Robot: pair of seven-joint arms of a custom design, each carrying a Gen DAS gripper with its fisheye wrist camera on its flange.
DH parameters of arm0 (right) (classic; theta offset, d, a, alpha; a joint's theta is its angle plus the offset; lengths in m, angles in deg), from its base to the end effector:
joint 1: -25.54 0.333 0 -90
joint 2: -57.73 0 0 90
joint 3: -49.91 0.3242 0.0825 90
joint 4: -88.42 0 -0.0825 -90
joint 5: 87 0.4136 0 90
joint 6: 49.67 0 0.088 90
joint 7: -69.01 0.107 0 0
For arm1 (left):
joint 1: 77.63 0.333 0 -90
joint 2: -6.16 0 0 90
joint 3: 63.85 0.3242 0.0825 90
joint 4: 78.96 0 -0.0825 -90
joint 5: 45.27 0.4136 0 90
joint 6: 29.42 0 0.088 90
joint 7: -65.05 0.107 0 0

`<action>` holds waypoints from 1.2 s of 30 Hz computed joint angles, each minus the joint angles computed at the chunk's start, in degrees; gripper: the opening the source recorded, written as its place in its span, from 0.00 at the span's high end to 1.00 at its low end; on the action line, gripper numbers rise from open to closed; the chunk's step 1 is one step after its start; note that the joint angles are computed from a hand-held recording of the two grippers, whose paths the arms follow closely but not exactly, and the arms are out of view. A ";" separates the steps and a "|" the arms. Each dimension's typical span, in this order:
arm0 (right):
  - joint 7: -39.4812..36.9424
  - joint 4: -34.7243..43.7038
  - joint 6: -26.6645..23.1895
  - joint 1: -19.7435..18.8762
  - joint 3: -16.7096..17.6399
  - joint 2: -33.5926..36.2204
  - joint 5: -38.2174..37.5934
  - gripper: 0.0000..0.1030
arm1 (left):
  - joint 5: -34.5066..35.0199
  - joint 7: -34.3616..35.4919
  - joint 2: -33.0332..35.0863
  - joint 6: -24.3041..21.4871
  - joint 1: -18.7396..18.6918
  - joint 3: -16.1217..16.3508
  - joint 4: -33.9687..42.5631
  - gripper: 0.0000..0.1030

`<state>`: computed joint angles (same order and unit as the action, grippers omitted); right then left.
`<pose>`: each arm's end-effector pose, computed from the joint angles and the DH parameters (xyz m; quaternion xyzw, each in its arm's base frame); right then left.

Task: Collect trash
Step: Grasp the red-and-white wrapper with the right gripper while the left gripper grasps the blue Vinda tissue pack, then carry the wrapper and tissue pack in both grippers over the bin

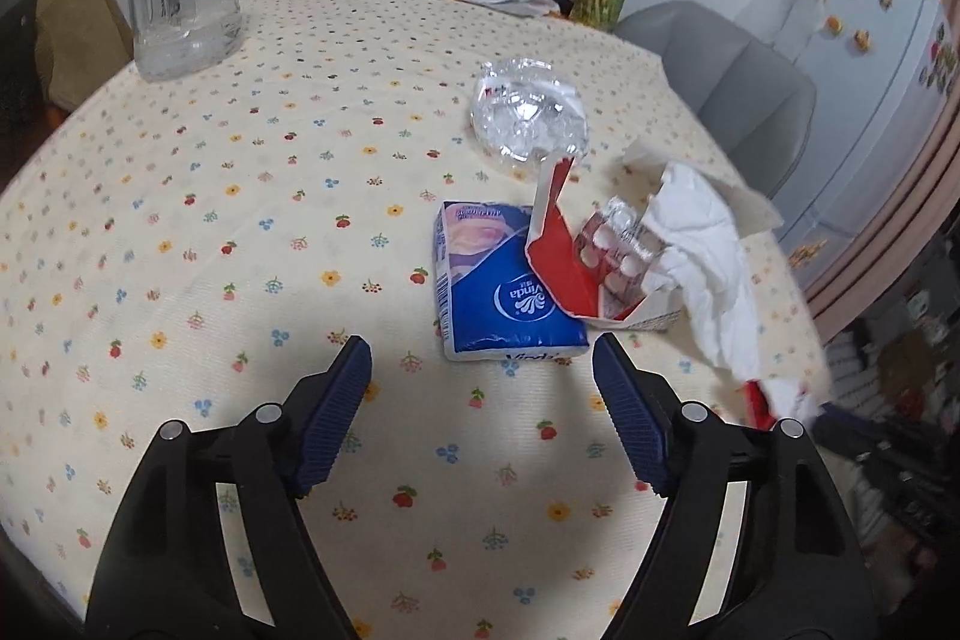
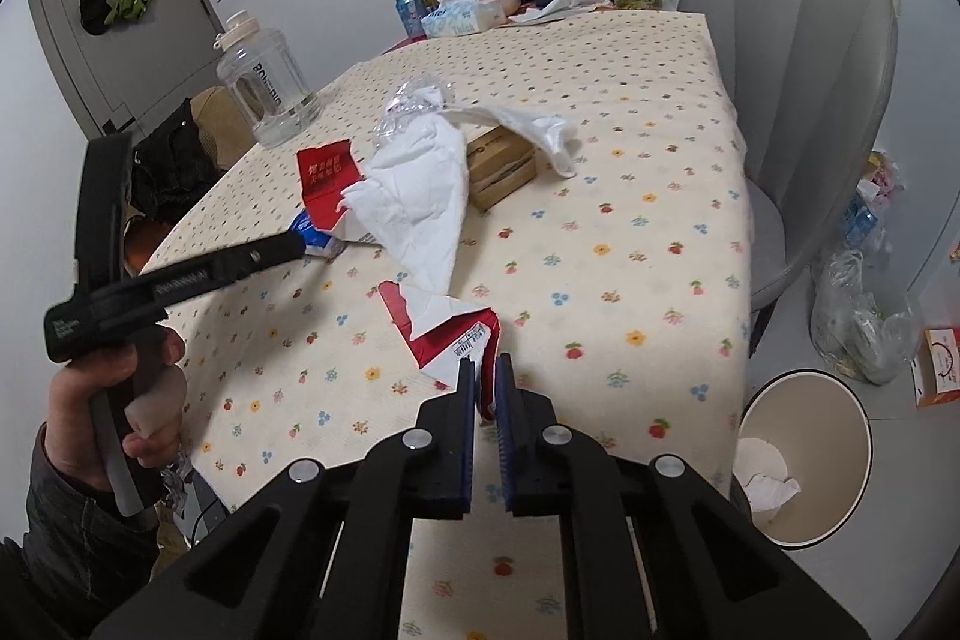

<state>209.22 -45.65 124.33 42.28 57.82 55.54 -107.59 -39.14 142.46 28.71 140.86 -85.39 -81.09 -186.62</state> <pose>0.5039 0.2612 0.4211 -0.6249 0.6913 -0.1295 0.3389 0.6445 -0.2854 0.3830 -0.5737 0.7393 -0.3257 0.1352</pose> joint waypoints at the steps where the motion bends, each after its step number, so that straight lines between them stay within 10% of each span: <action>1: 0.71 -0.34 0.09 -0.23 -0.04 -0.40 -0.74 0.93 | 1.12 -0.88 0.16 -0.81 -1.22 1.21 0.53 0.27; 9: 3.96 -3.04 2.37 -3.84 2.01 -2.95 -3.26 0.96 | 6.58 -4.41 1.68 -5.43 -5.31 4.40 4.66 0.34; 17: 6.61 -3.95 2.76 -8.09 5.58 -4.77 -5.65 0.96 | 7.87 -6.86 0.07 -5.71 -4.08 4.25 3.06 0.70; 26: 9.58 -3.52 2.73 -11.03 7.95 -5.61 -9.21 0.96 | 9.58 -11.63 -5.28 0.71 -3.62 6.66 -2.51 0.72; 36: 18.31 -5.81 2.52 -18.53 12.44 -10.05 -16.39 0.96 | 5.85 -6.21 -6.65 4.72 -0.80 1.01 -2.96 0.72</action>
